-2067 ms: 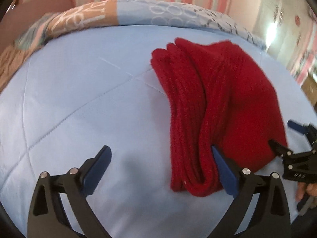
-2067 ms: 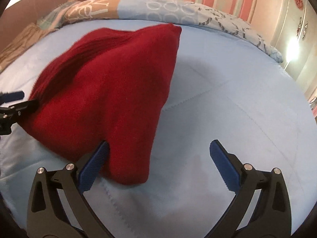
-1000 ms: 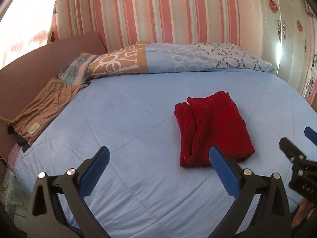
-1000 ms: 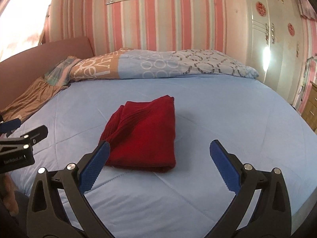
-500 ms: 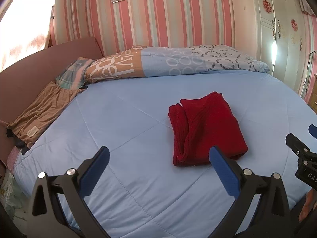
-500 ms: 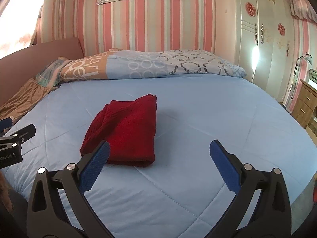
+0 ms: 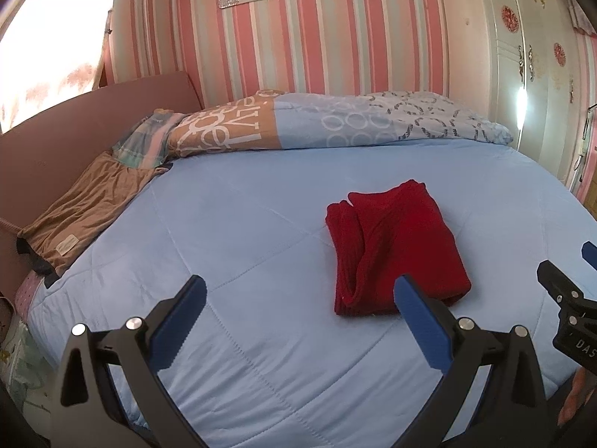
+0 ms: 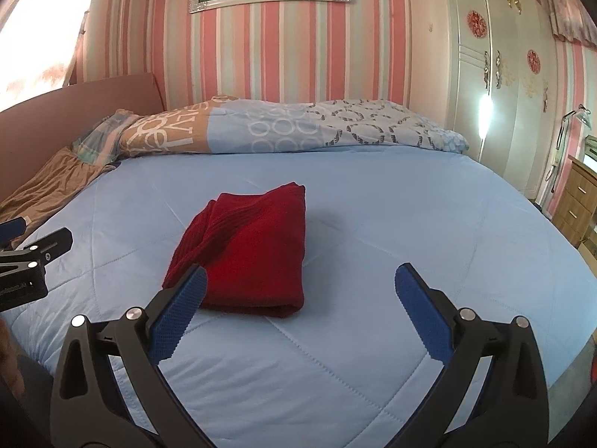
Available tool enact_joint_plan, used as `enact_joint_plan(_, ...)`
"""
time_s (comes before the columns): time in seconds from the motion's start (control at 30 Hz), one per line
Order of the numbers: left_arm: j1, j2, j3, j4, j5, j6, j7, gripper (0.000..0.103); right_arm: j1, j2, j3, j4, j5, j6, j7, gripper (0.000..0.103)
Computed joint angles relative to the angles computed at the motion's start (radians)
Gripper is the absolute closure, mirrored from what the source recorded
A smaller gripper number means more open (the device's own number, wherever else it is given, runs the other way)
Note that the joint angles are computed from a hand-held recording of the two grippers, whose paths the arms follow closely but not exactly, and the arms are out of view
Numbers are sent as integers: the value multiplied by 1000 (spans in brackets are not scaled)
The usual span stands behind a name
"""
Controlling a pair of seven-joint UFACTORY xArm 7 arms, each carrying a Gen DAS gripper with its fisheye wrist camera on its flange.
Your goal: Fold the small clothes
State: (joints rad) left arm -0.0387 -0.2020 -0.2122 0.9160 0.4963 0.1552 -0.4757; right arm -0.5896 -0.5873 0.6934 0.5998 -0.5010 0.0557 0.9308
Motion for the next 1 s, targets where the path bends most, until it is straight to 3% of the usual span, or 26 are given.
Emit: enact_joint_plan(1.0,-5,0,0,-13,-20,-7,20,2,-24,-8,19,-3,-6,4,16,3)
